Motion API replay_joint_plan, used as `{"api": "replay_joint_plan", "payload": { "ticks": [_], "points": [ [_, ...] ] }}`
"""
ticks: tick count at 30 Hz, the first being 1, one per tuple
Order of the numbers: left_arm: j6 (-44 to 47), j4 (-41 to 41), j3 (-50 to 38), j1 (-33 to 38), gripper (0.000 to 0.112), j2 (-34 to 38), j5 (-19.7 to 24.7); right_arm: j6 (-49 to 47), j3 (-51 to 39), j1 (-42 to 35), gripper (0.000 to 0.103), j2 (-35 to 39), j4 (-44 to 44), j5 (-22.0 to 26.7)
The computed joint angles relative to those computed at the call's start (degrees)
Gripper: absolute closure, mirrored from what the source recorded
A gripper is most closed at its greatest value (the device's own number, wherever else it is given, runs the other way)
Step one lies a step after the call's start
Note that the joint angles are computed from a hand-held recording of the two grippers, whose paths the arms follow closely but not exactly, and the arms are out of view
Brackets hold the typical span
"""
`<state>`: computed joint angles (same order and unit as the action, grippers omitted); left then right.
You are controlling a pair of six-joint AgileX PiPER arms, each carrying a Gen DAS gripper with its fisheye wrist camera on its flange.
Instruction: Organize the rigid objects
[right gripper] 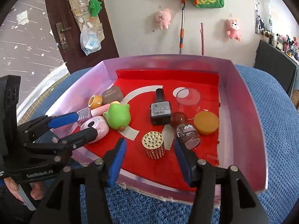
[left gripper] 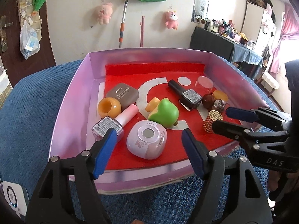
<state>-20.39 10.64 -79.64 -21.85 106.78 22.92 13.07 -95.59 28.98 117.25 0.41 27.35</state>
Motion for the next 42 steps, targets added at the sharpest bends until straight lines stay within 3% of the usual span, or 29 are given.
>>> {"api": "replay_joint_plan", "payload": {
  "ticks": [3,7,11,17,25,42],
  "points": [
    [-4.27,3.93,2.13,-1.34,0.031,-1.43,-1.01,3.28,3.29,0.43,0.04,-2.41,-2.95,-2.12],
    [-15.87,15.25,4.39,-3.23,0.014,-3.24,-1.27,7.92,6.84,0.99,0.035,-4.82,-6.99,-4.23],
    [-18.41,16.67,6.19,-3.31,0.014,-4.62,-2.0,12.05,9.71,1.23,0.031,-6.61,-10.09,-6.04],
    [-25.6,22.93,8.16,-4.13,0.012,-5.47,-1.93,29.31,13.46,3.54,0.019,-8.3,-27.44,-6.85],
    [-28.35,23.95,9.65,-4.07,0.009,-5.45,-2.63,37.92,15.37,4.19,0.011,-8.46,-35.14,-6.24],
    [-26.59,21.1,10.44,-3.5,0.009,-5.12,-3.02,39.69,16.53,4.82,0.007,-8.83,-38.04,-6.1]
  ]
}}
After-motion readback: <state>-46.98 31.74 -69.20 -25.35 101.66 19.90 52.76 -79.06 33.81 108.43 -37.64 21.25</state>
